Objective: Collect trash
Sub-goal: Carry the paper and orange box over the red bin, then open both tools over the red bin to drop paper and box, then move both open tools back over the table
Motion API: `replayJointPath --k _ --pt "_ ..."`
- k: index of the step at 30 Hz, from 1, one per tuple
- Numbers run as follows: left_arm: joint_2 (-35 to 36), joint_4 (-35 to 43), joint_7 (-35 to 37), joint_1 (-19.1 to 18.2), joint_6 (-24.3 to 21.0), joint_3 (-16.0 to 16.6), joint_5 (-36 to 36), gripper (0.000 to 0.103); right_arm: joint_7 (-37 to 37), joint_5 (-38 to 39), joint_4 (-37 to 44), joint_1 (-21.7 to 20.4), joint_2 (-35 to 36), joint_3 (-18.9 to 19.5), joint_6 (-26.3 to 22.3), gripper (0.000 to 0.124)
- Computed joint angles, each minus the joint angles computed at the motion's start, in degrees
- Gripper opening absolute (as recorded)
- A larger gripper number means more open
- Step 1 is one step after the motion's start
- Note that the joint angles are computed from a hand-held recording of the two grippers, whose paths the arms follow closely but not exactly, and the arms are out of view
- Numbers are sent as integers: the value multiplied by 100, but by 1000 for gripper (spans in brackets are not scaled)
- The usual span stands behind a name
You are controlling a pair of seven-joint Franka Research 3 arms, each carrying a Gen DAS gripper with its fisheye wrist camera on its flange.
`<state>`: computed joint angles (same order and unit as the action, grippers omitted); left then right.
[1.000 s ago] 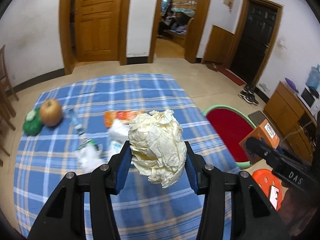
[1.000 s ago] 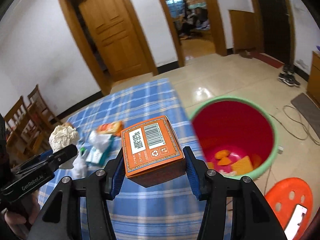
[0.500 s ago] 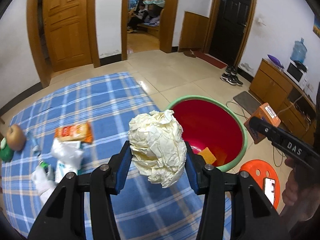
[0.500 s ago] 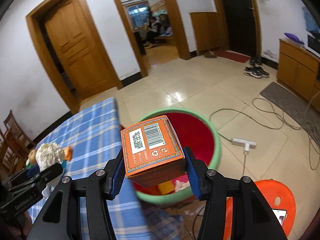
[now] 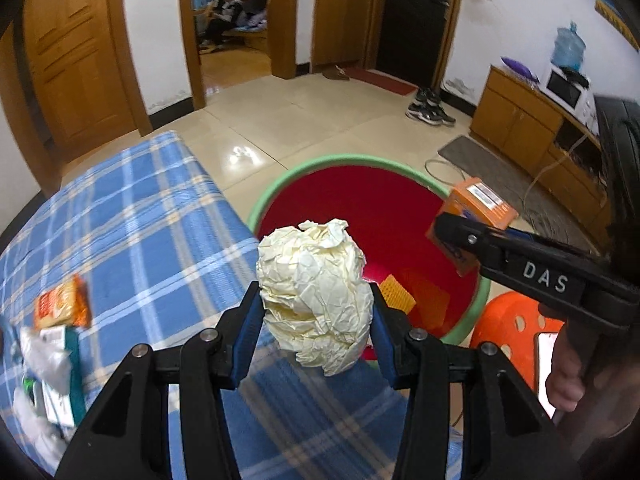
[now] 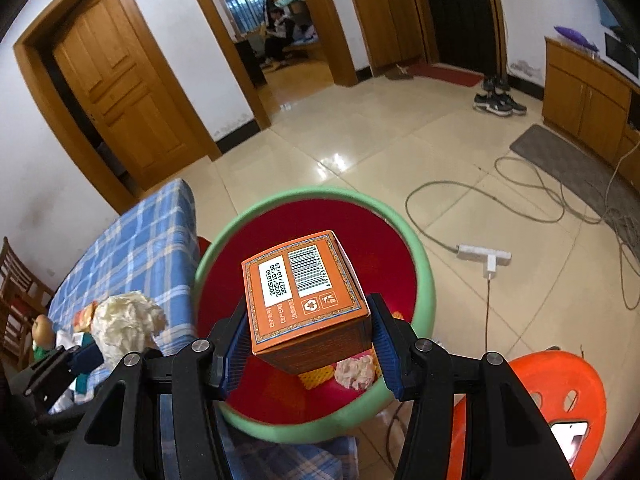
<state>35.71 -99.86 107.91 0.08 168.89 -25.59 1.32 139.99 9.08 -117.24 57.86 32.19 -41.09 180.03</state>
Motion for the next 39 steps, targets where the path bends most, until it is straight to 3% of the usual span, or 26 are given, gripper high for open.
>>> replayJointPath --k 3,6,9,16,28,39 --pt "203 292 46 -61 -247 8 12 51 -3 67 132 -297 53 268 -34 57" --pt "272 430 -4 -203 -301 159 48 59 -21 79 186 -580 36 532 -7 57" --pt "284 464 -69 -262 -291 246 71 63 -25 101 164 -659 19 589 64 62" --pt "292 501 -22 -153 -327 136 -60 64 -126 313 -98 -275 -113 261 251 62" --pt "-338 -362 136 368 -50 -177 -488 64 -392 756 -353 731 -292 -416 247 63" --pt "-1120 -1317 149 1036 379 -402 -941 64 -349 391 -231 938 -471 -271 112 63"
